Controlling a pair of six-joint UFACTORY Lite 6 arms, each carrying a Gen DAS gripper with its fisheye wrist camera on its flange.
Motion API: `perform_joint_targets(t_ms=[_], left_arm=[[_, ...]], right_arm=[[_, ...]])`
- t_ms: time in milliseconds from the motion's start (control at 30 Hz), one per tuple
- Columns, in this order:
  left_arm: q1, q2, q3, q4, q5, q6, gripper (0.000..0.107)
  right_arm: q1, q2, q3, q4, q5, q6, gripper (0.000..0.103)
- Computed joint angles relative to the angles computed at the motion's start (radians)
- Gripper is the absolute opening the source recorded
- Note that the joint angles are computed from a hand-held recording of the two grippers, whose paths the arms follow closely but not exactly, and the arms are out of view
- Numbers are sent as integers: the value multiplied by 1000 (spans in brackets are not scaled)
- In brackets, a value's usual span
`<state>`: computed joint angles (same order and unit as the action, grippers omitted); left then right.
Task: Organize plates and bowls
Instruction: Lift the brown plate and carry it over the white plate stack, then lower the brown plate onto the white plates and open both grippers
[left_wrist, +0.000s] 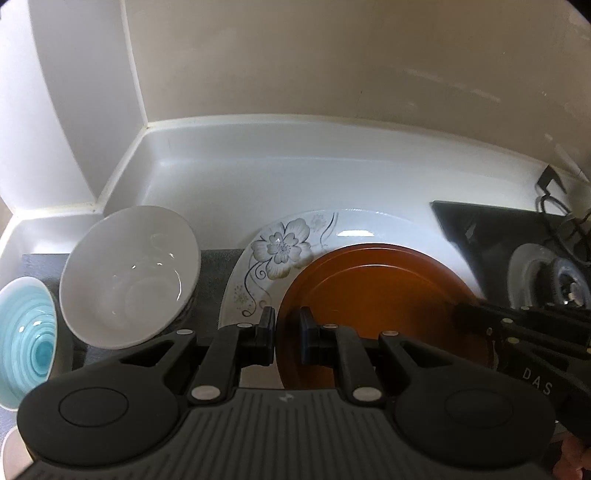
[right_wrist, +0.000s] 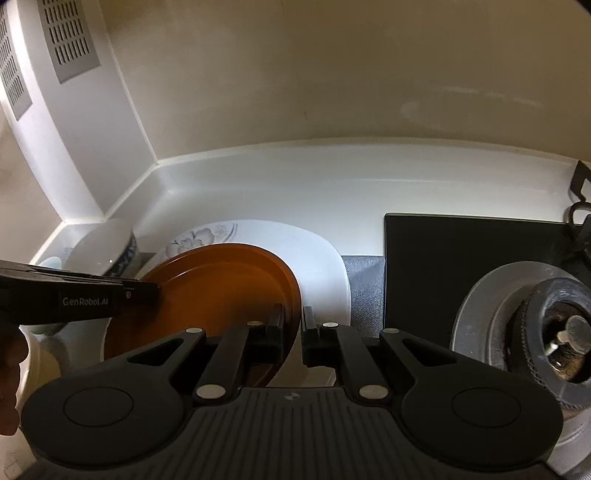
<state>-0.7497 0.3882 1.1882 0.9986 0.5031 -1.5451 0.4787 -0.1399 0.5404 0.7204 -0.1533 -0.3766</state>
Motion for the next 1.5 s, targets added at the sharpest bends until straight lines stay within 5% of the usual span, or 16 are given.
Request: perform_joint_targets(t_ms=[267, 533, 733, 800, 1000, 1067, 1333, 1500], left_arm=[[19, 61, 39, -11, -1, 14, 14], [-4, 88, 46, 78, 31, -60, 17], [-46, 30, -27, 246, 36, -236, 90], [-74, 12, -46, 303, 77, -292, 97], [-122, -89, -129, 300, 144, -364, 103], [-149, -143, -185, 324, 167, -425, 103], [-319, -399, -442, 255, 255, -559, 103], [-542, -593, -588, 66, 417, -592, 103]], right_arm=[[-35, 110, 51, -398, -4, 361, 10], [-37, 157, 75, -420, -23, 365, 10], [-12, 160, 64, -293, -55, 241, 11], [-3, 151, 58, -226, -61, 182, 15], [20, 36, -18, -115, -92, 119, 50], [49, -31, -56, 3, -102, 40, 73], [310, -377, -235, 841, -246, -606, 85], [793, -586, -271, 1305, -649, -801, 88]])
